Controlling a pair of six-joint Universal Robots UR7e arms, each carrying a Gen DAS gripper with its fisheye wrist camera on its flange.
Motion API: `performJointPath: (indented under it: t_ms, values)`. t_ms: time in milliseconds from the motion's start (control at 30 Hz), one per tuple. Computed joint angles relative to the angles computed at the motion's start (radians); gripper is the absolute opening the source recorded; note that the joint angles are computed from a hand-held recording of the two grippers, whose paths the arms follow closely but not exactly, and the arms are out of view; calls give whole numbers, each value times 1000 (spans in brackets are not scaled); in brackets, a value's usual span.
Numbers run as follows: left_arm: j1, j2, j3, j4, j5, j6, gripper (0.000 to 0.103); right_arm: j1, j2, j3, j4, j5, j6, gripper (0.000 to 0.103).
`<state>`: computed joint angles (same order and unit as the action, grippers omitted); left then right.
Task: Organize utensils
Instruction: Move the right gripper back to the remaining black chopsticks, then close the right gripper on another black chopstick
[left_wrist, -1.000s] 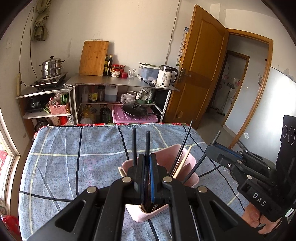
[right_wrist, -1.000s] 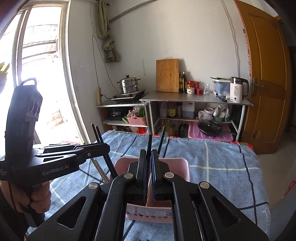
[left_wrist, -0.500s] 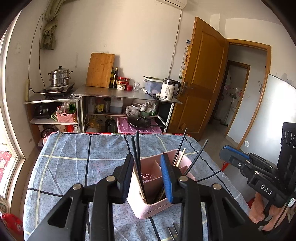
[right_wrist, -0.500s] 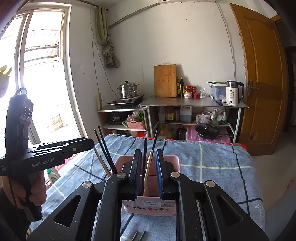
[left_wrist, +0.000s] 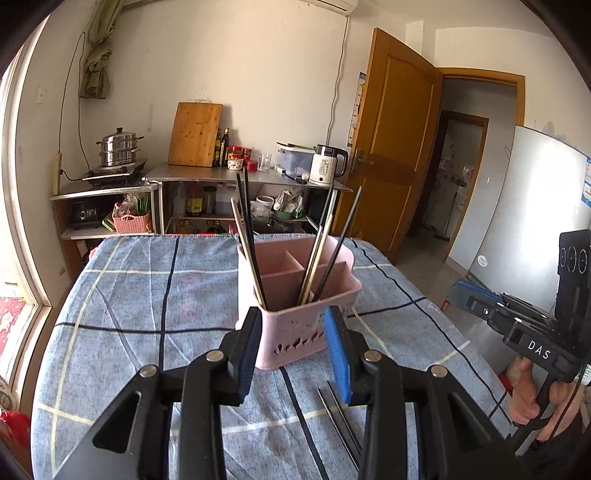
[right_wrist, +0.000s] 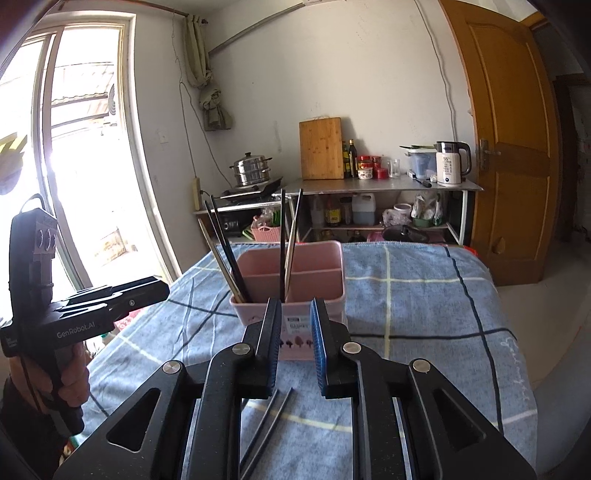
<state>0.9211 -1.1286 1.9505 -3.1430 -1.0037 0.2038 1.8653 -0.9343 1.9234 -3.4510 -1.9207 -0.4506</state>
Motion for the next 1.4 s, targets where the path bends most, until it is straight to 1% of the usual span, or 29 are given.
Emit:
performJointPath:
  t_ms: [233, 467, 667, 733, 900, 1167, 1233, 1400]
  values:
    - [17, 13, 63, 56, -27, -80, 37, -42, -28, 87, 10, -10, 54, 17]
    - [32, 52, 80, 130, -42, -157, 37, -69, -40, 121, 22, -19, 86, 17]
    - [29, 92, 75, 175, -37, -178, 36, -76, -36, 125, 32, -23, 85, 17]
    - [30, 103, 69, 189, -34, -186, 31, -78, -35, 129, 36, -24, 87, 17]
    - [38, 130, 51, 219, -18, -203, 25, -82, -31, 127, 44, -26, 88, 17]
    - [39, 149, 35, 248, -11, -214, 24, -83, -20, 111, 59, -26, 88, 17]
    - [39, 159, 24, 269, 2, -216, 24, -83, -19, 110, 61, -24, 88, 17]
    - [26, 175, 18, 267, 36, -199, 24, -85, -15, 106, 68, -28, 94, 17]
